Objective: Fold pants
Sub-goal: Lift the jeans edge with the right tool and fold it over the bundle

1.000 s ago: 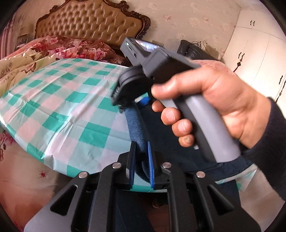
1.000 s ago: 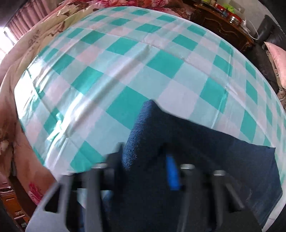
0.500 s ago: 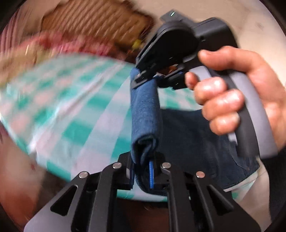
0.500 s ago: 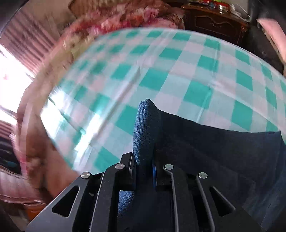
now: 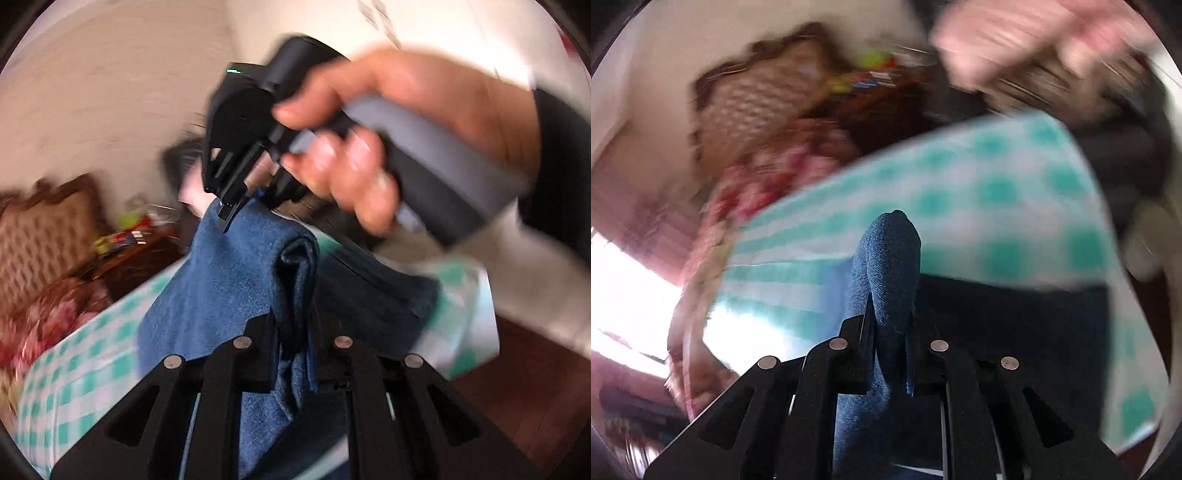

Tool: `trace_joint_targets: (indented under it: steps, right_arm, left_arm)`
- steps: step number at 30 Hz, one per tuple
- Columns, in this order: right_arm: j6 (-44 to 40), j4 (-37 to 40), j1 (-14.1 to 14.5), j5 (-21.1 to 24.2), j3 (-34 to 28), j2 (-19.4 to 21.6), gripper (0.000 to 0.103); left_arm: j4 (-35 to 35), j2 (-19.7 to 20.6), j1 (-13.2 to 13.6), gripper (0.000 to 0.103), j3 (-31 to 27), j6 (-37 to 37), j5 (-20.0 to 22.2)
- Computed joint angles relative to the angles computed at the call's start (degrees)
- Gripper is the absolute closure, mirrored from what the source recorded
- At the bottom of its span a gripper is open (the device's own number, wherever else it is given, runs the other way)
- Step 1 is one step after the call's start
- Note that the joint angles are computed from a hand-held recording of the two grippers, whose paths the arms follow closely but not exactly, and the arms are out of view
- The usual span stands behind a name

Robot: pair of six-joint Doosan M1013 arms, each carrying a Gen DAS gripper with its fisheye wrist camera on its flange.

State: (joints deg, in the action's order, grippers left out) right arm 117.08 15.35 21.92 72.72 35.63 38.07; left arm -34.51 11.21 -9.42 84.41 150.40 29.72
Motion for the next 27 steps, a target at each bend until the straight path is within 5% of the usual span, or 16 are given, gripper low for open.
trace_joint_targets:
  steps: [3,4,8,11,17,27]
  right_arm:
    - [-1.3,-0.1,-1.1,0.1,6.3,-0.8,0.089]
    - [-2.3,1.4,-1.6,-1.4,8.3,-1.4,0.081]
    - [-5.5,6.0,-2.5,-4.9,10.8,-2.3,0.076]
    - [-7.4,3.9,-1.8,-3.5,8.9,-1.6,0.091]
    - [-13.8,5.0,-3.0,-6.2,8.8,-4.3,0.094]
    - [-12.4,1.1,-4.7,-9.9,15.0,-6.8,0.094]
  left_arm:
    - [12.4,1.8,-3.2,0.091,1.3,-6.1,0.6]
    - [14.5,1.9,-3.7,0.088,2.0,-6.6,-0.5]
    - [18.6,1.8,-4.8,0.086,3.8,-6.5,-5.4]
    - [24.5,0.9,-6.2,0.091,5.3,-10.5,-7.9]
    - [34.9,-0.3,-8.4,0.091,5.4,-18.0,-13.1]
    - [29.1,2.2,-10.2,0.091,2.3,-13.1,-9.2]
